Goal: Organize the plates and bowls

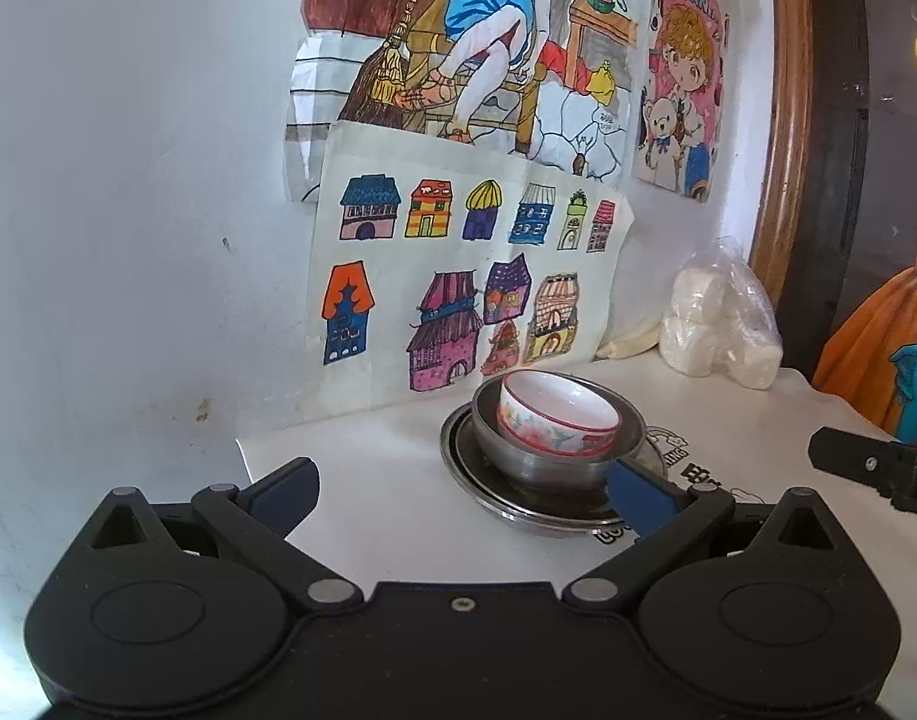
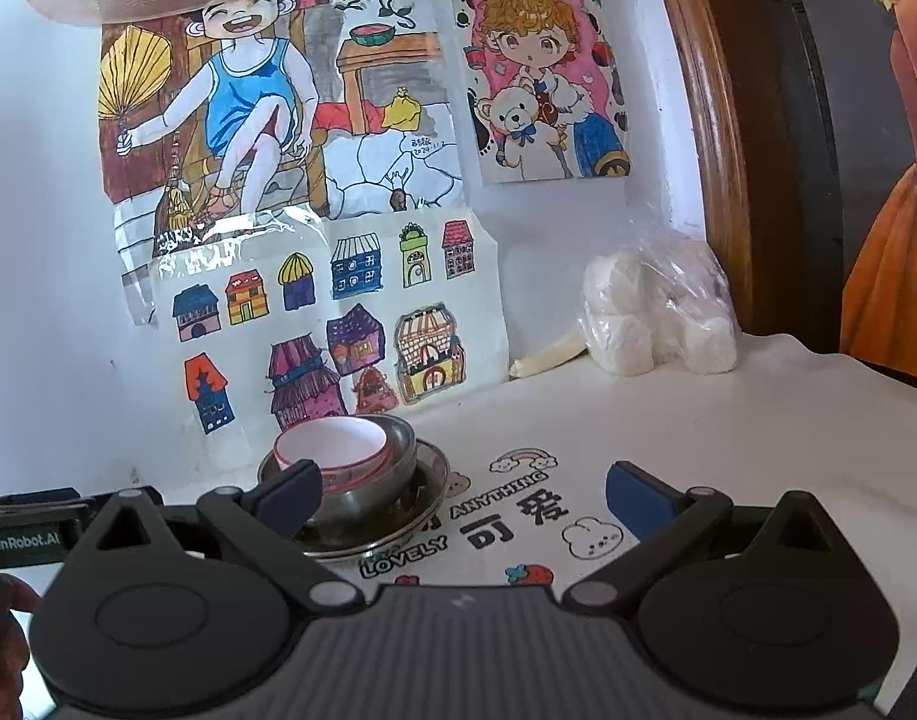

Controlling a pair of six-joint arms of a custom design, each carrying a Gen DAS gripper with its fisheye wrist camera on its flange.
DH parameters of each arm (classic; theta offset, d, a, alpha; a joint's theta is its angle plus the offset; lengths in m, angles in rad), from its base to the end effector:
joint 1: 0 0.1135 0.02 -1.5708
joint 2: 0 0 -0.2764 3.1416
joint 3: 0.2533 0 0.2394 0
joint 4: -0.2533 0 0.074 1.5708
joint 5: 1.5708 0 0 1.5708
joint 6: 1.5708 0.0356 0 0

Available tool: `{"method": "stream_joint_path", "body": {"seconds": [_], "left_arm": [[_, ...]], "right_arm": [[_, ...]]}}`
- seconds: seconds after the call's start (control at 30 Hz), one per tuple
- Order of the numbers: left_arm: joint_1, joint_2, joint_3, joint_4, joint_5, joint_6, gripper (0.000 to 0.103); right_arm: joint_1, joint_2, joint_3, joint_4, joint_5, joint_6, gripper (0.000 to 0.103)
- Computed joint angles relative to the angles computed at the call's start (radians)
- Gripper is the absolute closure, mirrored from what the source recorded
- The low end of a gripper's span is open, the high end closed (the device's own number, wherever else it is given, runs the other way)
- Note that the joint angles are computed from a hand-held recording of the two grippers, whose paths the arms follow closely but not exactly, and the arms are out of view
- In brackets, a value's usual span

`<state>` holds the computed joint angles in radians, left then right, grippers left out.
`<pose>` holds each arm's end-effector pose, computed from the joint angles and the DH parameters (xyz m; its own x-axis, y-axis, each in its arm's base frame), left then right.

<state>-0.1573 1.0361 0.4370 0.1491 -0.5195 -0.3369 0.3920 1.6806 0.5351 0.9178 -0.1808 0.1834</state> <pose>0.1992 -0.0137 0.2245 -0.3045 -0.2422 -0.9212 -0.4303 0.8978 -0.0939 0.2811 0.1231 0.1773 -0.3032 0.0688 -0.9504 -0.4906 0.8438 0.2176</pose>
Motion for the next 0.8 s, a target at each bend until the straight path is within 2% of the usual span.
{"method": "stream_joint_path", "body": {"seconds": [0.3, 0.5, 0.8], "left_arm": [[-0.023, -0.023, -0.039, 0.005, -0.001, -0.016, 0.001], [-0.061, -0.009, -0.080, 0.052, -0.012, -0.020, 0.001], [-0.058, 0.031, -0.114, 0.114, -0.007, -0.017, 0.001]], "right_arm": [[0.008, 0.013, -0.094, 0.121, 0.025, 0.010, 0.000], [0.010, 0.053, -0.144, 0.219, 0.030, -0.002, 0.000], [-0.005, 0.124, -0.168, 0.281, 0.021, 0.033, 0.000]]}}
